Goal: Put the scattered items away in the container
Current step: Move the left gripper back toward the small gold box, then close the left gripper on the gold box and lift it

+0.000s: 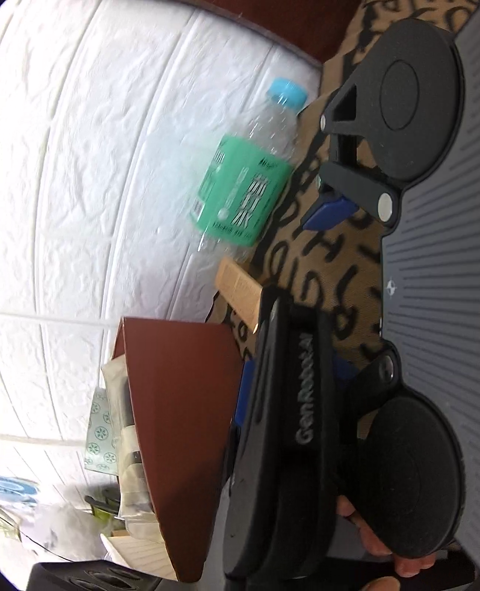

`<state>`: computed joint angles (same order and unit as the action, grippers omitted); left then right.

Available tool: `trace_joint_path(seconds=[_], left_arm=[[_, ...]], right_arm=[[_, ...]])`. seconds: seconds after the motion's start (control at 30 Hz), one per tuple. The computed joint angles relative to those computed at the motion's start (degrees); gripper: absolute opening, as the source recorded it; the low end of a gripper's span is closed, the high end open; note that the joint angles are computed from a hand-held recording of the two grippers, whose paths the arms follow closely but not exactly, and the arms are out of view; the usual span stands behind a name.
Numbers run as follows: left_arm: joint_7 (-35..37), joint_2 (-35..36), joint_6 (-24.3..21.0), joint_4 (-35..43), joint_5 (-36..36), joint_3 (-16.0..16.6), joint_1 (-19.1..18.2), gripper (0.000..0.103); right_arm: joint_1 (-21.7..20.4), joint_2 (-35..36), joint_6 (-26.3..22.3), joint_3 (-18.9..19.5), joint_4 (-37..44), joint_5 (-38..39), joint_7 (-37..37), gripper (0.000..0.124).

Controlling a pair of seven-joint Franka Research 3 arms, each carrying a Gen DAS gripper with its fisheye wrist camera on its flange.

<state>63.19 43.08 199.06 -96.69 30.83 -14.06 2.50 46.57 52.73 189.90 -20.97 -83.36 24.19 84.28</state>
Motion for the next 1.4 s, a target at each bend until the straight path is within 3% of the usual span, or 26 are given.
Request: trace_joint_path(seconds=[0.03, 0.1, 0.2, 0.23, 0.47, 0.63, 0.67, 0.8, 0.87, 1.0, 1.1, 1.2, 1.27, 1.33, 1.4], left_arm=[[-0.39, 1.05, -1.12, 1.13, 1.46, -2.35, 2.04, 0.068], [0.61, 2.05, -2.83, 2.57, 1.59, -3.75, 2.93, 0.063], [2.59, 5.52, -5.55, 5.18, 6.53, -12.33, 9.34, 0.053], [3.19, 5.91, -5.54, 5.70, 5.97, -12.37, 9.12, 0.054], [5.26, 6.72, -6.05, 8.62, 1.17, -8.76, 5.04, 0.049], [6.78, 7.37, -6.40, 8.88, 0.43, -9.85, 5.69, 0.045], [7.04, 7.47, -6.45, 8.83, 0.38, -10.24, 6.00, 0.044], [7.01, 6.89, -5.69, 7.49, -0.49, -10.09, 6.19, 0.044], [6.62, 6.11, -5.39, 5.96, -0.27, -10.74, 7.14, 0.044], [5.58, 1.97, -3.27, -0.15, 0.54, -9.55, 7.59, 0.044], [4.47, -3.74, 0.23, -7.45, -0.01, -4.10, 4.19, 0.043], [2.03, -8.24, 2.88, -14.64, 2.46, -3.72, 5.26, 0.043], [-0.26, -11.35, 4.45, -19.42, 4.15, -3.52, 5.79, 0.043], [-1.60, -14.79, 6.36, -24.44, 4.95, -1.86, 4.77, 0.044], [-3.60, -17.92, 7.78, -29.13, 7.15, -1.30, 4.85, 0.038]], right_arm=[[-1.11, 0.40, -0.73, 1.08, 1.29, -0.61, -0.36, 0.070], [-2.34, 1.44, -2.30, 1.93, 3.74, -1.59, -0.14, 0.067], [-3.54, 2.90, -4.66, 2.35, 6.87, -3.34, 1.65, 0.065], [-3.96, 3.26, -5.00, 2.58, 7.62, -3.97, 2.40, 0.065], [-7.33, 5.25, -6.88, 5.13, 12.01, -8.33, 6.06, 0.063], [-8.75, 5.00, -6.14, 6.99, 11.75, -10.39, 6.96, 0.038], [-8.87, 4.86, -5.82, 7.23, 11.47, -10.64, 6.84, 0.029], [-5.56, 5.08, -5.67, 2.90, 10.55, -10.61, 8.08, 0.028], [-5.01, 4.27, -4.96, 2.75, 9.01, -10.69, 8.14, 0.028], [-5.32, -0.07, -1.41, 5.94, 1.98, -9.76, 6.15, 0.027], [-1.63, -3.77, 2.35, 4.51, -5.69, -7.07, 3.97, 0.027], [3.77, -7.28, 5.76, 1.76, -13.34, -2.52, 2.34, 0.027], [4.76, -10.31, 8.57, 3.11, -18.51, -0.02, 1.73, 0.027], [3.26, -13.58, 11.51, 6.97, -23.31, 1.26, 1.98, 0.025], [4.55, -16.30, 13.94, 8.04, -28.11, 4.27, 1.09, 0.024]])
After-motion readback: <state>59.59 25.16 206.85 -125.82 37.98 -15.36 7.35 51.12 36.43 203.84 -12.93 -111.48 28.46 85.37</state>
